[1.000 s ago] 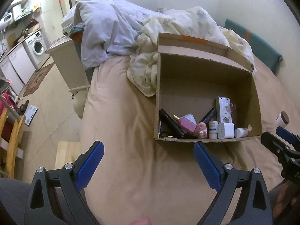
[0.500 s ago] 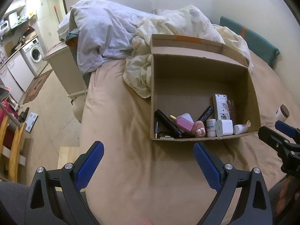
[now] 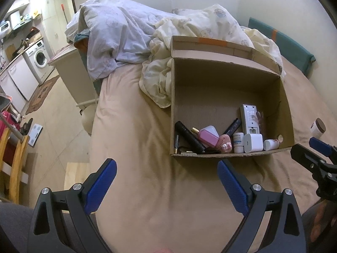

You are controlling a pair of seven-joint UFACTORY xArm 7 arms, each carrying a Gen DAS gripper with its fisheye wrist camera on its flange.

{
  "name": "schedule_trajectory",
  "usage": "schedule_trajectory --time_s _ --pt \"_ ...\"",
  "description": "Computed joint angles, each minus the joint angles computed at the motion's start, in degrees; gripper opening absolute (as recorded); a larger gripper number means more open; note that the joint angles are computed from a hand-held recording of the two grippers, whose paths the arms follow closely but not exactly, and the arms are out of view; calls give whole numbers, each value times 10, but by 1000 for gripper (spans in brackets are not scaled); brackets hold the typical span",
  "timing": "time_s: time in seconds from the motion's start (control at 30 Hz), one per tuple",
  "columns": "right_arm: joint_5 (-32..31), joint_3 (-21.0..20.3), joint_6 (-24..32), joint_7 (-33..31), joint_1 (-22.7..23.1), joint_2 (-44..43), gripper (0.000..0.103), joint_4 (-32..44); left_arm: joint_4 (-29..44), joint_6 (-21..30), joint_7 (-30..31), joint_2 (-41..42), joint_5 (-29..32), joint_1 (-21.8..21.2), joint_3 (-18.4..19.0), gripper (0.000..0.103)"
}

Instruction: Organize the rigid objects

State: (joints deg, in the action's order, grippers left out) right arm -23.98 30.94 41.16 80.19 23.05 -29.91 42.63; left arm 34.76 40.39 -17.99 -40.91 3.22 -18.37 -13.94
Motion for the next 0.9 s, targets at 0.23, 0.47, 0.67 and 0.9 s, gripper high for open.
schedule_trajectory --time_s 0.23,0.47,0.67,0.9 --pt "-1 -1 -4 -1 2 4 103 1 -1 -3 0 2 1 0 2 96" --pt "0 -3 -2 -3 3 4 103 1 -1 -3 3 1 -1 -2 3 96" --pt "0 -3 -2 -3 4 4 103 1 0 1 7 1 -4 -3 5 96" --pt "-1 -2 -4 -2 3 4 103 2 -3 2 15 -1 -11 -9 9 96"
